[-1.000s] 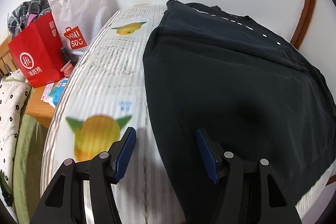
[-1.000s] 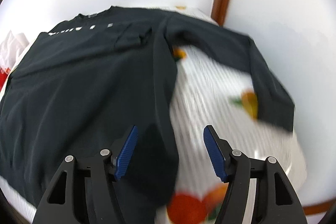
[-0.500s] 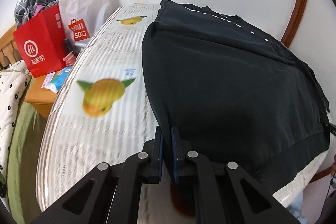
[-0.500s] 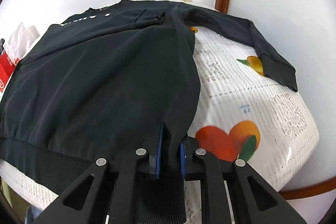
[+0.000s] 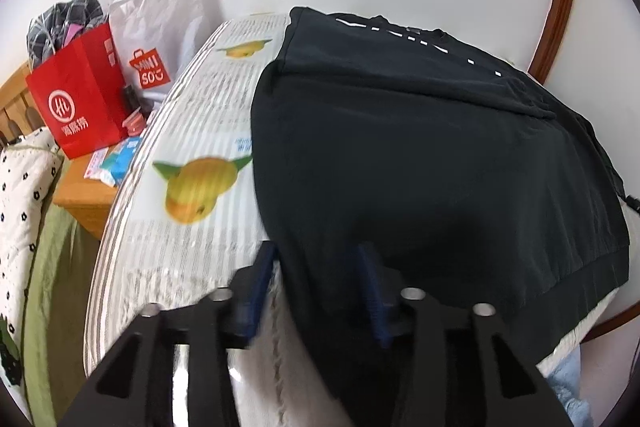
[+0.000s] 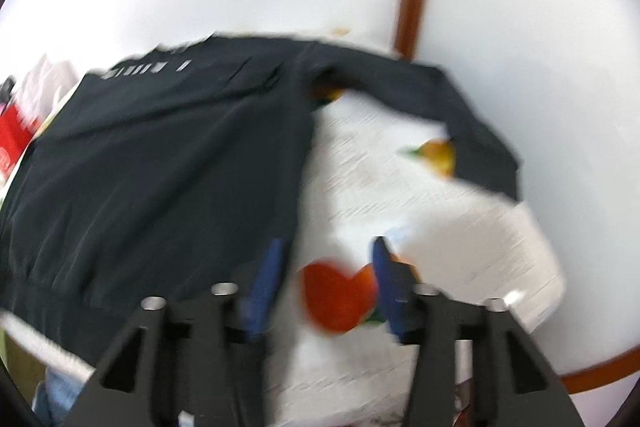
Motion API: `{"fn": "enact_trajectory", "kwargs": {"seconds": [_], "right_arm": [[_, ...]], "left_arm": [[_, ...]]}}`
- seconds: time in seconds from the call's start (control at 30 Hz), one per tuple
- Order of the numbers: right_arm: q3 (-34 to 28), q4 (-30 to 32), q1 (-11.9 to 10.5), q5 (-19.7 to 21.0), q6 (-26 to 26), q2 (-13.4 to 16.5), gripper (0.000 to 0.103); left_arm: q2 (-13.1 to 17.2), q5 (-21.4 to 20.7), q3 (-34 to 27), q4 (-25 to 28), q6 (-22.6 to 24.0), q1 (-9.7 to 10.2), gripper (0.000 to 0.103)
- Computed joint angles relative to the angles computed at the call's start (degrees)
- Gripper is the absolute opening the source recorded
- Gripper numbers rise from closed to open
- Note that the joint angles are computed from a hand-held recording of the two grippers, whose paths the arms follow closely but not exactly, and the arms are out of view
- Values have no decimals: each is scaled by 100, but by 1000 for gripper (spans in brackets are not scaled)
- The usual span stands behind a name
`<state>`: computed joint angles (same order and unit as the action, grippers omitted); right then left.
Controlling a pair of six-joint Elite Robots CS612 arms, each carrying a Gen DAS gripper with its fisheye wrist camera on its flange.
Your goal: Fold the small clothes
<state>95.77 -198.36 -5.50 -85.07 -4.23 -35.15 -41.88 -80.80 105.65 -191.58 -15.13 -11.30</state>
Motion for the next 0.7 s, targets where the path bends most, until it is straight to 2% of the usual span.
{"fn": "enact_trajectory", "kwargs": {"seconds": [0.03,0.1,0.2,0.43,0.53,0.57,0.6,0.63,0.7], "right_arm": [[-67,14,-24,-109,41,16,55],[-334,144,-91,-464,93,115,56],[-728,484,-161,-775,155,278,60],[-1602,1165,-261,-957,373,721,63],[-1976,1686,-261,-1146,565,879,62],[-2021,1601,-268,-1155,657,919,62],[-2064,1633,-276,-1151,732,938,54],[-2094,1655,-284,-1134,757,954,36],[-2182,1666,-245,-1435,735,1002,11]], "left_arm": [[16,45,-47,2,2,-14,58],[42,87,-158,125,-10,-30,59],[96,123,-361,343,-82,-38,59],[216,383,-788,823,-210,-66,59],[256,496,-898,1007,-265,-59,59],[267,504,-917,1031,-278,-50,59],[274,500,-925,1039,-286,-36,59],[283,495,-935,1045,-297,-25,59],[295,415,-935,1043,-300,17,59]]}}
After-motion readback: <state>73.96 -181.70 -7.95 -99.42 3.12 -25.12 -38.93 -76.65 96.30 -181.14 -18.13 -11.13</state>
